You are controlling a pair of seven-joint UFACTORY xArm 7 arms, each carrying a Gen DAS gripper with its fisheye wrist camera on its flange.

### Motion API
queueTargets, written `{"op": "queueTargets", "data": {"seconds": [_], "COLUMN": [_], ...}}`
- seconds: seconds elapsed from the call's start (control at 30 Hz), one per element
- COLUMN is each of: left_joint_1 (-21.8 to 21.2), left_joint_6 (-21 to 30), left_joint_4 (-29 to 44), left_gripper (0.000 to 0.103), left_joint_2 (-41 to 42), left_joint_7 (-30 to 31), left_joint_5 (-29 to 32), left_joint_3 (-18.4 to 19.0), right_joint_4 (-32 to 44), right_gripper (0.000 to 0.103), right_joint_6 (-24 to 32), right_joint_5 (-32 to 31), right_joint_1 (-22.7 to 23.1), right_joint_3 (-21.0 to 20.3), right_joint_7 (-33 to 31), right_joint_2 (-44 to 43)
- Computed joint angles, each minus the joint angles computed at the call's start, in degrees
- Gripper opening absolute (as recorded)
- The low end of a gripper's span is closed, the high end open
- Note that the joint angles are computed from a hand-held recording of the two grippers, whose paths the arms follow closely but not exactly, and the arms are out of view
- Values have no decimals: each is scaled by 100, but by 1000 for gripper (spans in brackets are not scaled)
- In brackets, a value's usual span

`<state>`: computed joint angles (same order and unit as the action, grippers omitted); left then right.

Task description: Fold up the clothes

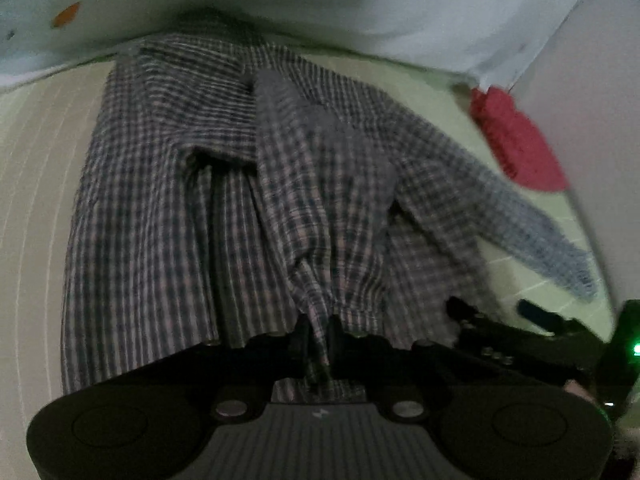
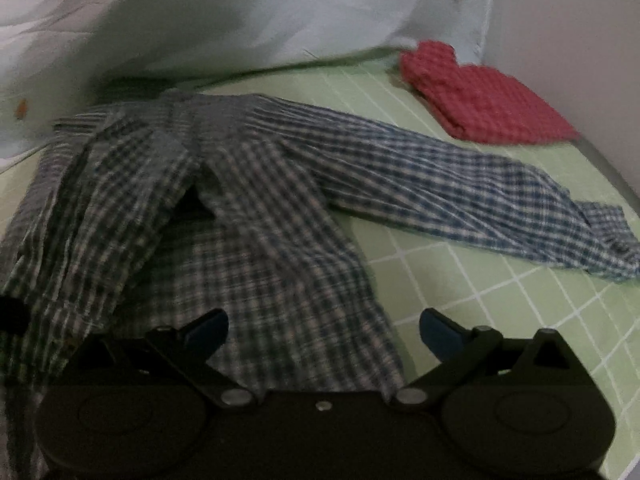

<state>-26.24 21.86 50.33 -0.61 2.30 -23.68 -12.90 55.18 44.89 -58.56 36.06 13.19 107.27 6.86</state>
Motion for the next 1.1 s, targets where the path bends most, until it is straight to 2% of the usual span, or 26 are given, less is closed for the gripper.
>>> {"op": "queueTargets", "data": {"seconds": [0.07,0.17,0.47,0.57,0.83,0.93,1.1], "left_joint_1": [-50,-185,-361,-547,-172,-74,11], "left_joint_6": [-51,-135,-543,-504,-39,105,393], "left_joint_4": [-323,-878,-2154,-2437,-2875,-2921,-2766], "left_gripper": [9,9,9,9,11,18,24], "left_joint_2": [-368,-1013,-2565,-2868,-3069,-2929,-2443], "left_joint_7": [185,131,-1049,-1349,-2532,-2659,-2623], "left_joint_5": [-528,-796,381,444,872,1047,1235], "left_joint_3": [12,103,-25,162,234,309,408], "right_joint_4": [-35,-17,166,197,166,136,8], "right_gripper": [103,103,103,103,103,103,103], "right_joint_6": [8,-1,-87,-98,-69,-99,-256], "right_joint_5": [-89,-158,18,125,401,596,938], "right_joint_1": [62,137,461,573,779,805,793], "right_joint_3": [57,155,361,375,387,386,367], "right_joint_7": [-15,-137,-770,-896,-1119,-1221,-1388], "right_joint_2": [-89,-147,-52,2,54,79,47]}}
